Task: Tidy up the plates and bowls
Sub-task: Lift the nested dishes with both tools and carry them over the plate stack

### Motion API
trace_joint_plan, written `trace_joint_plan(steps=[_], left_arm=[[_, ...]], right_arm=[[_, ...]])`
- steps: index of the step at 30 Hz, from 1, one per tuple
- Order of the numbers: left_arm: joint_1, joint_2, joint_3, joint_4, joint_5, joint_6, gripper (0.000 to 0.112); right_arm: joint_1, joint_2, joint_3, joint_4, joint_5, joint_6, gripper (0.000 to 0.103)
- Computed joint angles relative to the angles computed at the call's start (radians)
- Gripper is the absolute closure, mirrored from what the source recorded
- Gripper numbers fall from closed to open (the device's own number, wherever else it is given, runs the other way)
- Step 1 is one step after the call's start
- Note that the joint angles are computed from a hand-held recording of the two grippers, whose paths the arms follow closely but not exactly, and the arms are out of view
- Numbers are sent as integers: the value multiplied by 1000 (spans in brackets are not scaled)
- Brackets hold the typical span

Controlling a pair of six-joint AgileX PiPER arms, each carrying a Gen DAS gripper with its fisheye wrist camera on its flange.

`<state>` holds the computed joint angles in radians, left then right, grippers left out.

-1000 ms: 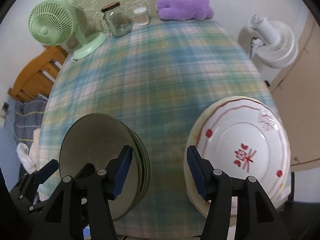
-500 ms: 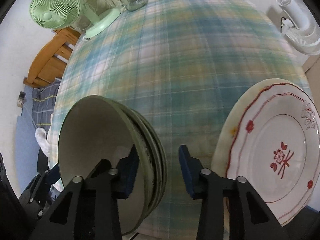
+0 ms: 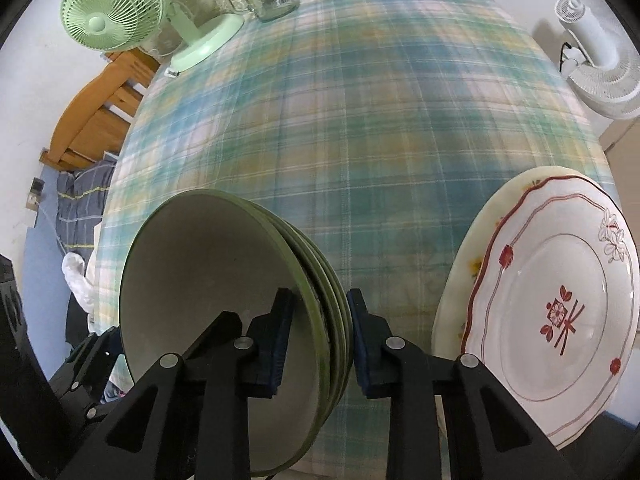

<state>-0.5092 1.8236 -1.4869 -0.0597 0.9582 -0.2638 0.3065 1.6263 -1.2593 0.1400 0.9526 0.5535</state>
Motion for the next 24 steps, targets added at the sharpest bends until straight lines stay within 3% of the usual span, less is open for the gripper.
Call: trace_joint_plan(steps=[6, 14, 24], left_arm=[[46, 12, 15, -133, -17, 107, 32], [75, 10, 37, -292, -46, 276, 58], [89, 1, 47, -329, -43, 316, 59]], right_arm=[[33, 13, -24, -60, 21, 89, 72], [43, 5, -12, -93, 10, 142, 71], [70, 7, -25, -141, 20, 205, 71]])
